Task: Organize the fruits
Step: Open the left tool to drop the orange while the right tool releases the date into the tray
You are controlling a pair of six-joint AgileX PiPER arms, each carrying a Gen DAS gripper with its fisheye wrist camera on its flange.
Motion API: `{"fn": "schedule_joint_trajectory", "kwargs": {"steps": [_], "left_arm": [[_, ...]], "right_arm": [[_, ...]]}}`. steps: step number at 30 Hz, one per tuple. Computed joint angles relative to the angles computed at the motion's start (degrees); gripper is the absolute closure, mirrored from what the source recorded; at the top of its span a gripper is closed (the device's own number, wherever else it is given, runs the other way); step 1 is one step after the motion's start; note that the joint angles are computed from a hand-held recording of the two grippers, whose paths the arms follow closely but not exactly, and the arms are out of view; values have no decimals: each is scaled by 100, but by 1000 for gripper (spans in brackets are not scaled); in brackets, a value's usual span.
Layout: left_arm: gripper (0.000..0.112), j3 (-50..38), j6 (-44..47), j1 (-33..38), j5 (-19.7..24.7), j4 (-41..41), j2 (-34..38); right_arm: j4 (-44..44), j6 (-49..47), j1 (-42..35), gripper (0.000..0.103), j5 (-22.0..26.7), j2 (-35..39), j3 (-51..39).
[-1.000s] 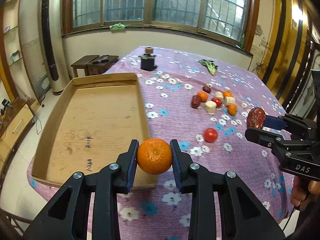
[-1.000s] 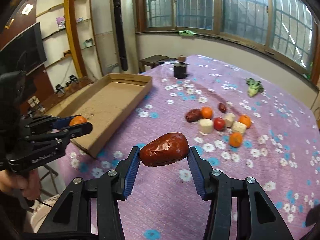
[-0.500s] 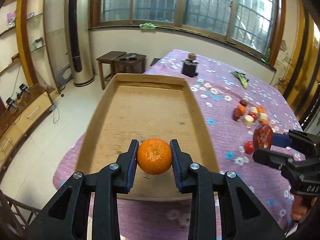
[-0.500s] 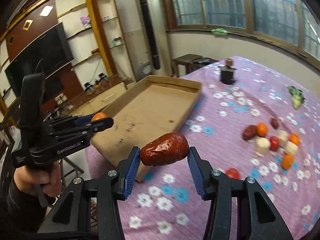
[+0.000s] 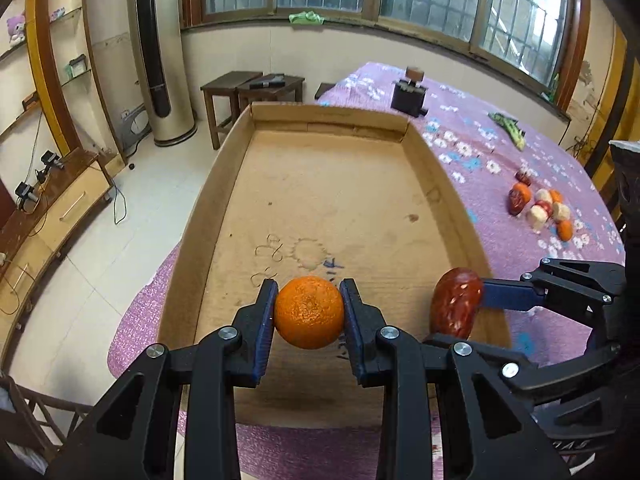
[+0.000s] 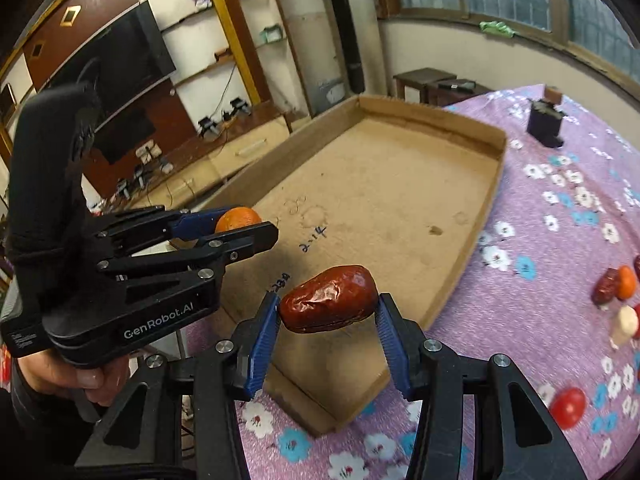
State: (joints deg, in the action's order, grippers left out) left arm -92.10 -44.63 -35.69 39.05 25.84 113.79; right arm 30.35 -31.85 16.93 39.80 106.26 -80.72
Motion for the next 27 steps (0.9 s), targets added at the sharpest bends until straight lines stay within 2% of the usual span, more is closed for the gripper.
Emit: {"fn": "schedule_joint_trajectory", "kwargs": {"steps": [6,12,14,17,20,27], "left_arm": [[83,-118,310,97,173,-275,210],[80,-174,250,75,288,-210,281],[62,-207,152,69,366,-160,300],[52,-115,-119,-1,421,143,216],[51,-110,-218,-47,478,262,156],[51,-65,-561,-228,575,622,-58]], "right_arm": [[-527,272,178,54,169,376,-321],[-753,308,307,53,199,473,-461],[-747,273,312,53,181,451,-430],[-695,237,318,51,164,427,-404],[-759,245,292,41,77,311,-296],[-562,66,151,41,-73,-257,175]]}}
